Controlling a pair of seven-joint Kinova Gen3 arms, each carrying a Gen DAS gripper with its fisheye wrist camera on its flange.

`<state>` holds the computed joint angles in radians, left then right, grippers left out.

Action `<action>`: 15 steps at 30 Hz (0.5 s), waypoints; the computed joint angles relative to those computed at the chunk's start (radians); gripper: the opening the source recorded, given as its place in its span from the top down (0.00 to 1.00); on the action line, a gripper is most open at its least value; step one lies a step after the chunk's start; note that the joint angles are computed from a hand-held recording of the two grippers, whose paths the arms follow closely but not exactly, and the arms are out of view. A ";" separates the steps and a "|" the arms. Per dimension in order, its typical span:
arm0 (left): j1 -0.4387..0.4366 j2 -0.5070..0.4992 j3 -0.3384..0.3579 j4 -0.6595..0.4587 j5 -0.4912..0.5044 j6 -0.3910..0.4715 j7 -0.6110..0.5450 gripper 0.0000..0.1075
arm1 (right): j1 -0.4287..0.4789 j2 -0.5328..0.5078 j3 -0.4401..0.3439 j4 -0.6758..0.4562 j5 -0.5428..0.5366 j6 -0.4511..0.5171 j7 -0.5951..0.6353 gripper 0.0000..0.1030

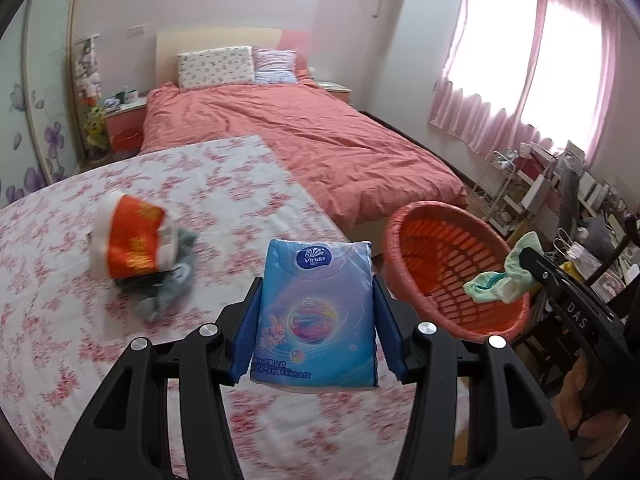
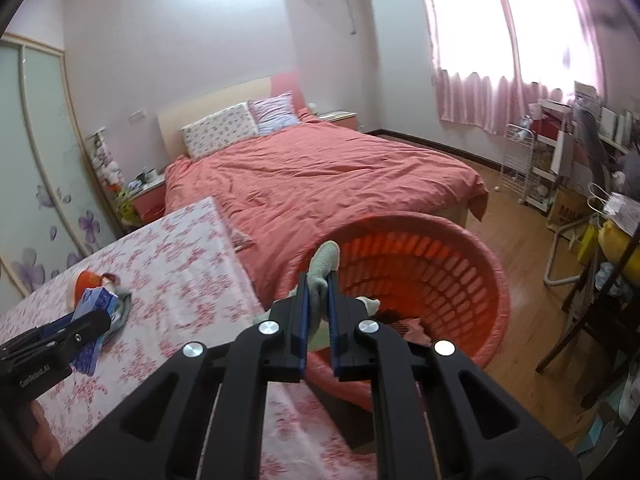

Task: Collect trash
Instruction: 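Carry the tissue pack and mint cloth to the orange basket and release both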

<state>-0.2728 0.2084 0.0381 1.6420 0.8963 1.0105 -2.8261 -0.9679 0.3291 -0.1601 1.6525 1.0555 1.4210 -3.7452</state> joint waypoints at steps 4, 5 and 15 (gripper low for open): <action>0.027 -0.011 0.017 0.016 0.011 -0.009 -0.006 0.52 | 0.005 -0.030 -0.003 0.049 -0.003 0.015 -0.040 0.91; 0.036 -0.014 0.020 0.019 0.013 -0.012 -0.007 0.52 | 0.008 -0.034 -0.006 0.056 -0.003 0.018 -0.048 0.91; 0.141 -0.022 0.056 0.050 0.026 -0.047 -0.013 0.51 | 0.072 -0.097 -0.037 0.176 0.027 -0.022 -0.138 0.91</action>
